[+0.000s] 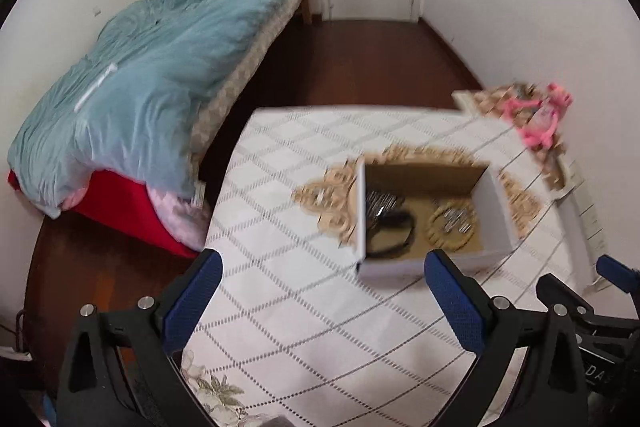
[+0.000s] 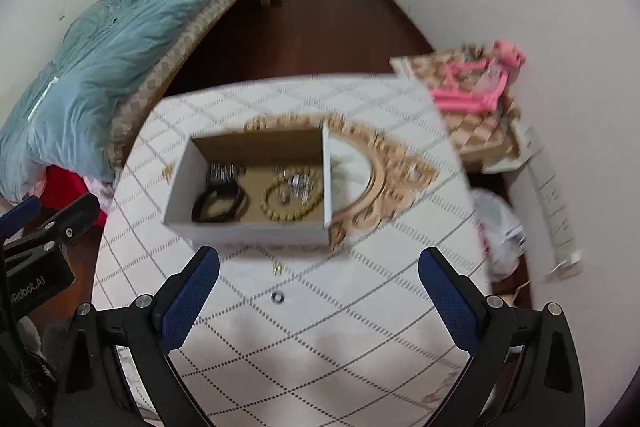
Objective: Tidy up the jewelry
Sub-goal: 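Lift both tools out of the box back over the table, then grasp the small black ring on the table with the right tool, then grasp the gold charm with the left tool while the right tool holds the ring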
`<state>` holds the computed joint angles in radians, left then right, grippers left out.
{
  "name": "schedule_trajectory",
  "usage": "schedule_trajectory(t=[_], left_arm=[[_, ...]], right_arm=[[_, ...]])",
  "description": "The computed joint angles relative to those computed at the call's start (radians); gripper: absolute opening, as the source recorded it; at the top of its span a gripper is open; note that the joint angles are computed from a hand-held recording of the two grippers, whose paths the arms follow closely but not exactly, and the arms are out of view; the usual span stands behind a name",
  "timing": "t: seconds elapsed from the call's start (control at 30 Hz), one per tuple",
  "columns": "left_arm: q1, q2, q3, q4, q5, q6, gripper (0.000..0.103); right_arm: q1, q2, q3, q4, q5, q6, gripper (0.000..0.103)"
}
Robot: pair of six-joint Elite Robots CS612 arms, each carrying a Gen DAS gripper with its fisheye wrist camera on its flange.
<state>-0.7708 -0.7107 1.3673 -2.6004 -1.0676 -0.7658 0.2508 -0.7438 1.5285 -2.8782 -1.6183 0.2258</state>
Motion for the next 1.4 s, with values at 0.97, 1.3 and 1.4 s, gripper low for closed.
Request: schedule_trajectory(t=[0.97,1.3,1.4], left_arm=[[0.008,0.126,-0.078,0.095,-0.213,0.003,0.103],[-0.022,0.217,-0.227,0.031,-0.282,0.083,0.082],[-0.028,0.239,-0.265,0.062,-0.27,0.096,0.062]], right_arm=[[-0.02,0.111,0.035,-0.137,0.039,0.086,0.013],[-0.069,0.103,0.075,-0.144,-0.008,0.153,0.013],[-0.075,0.102,0.081,-0.153,-0.008,0.155,0.013]])
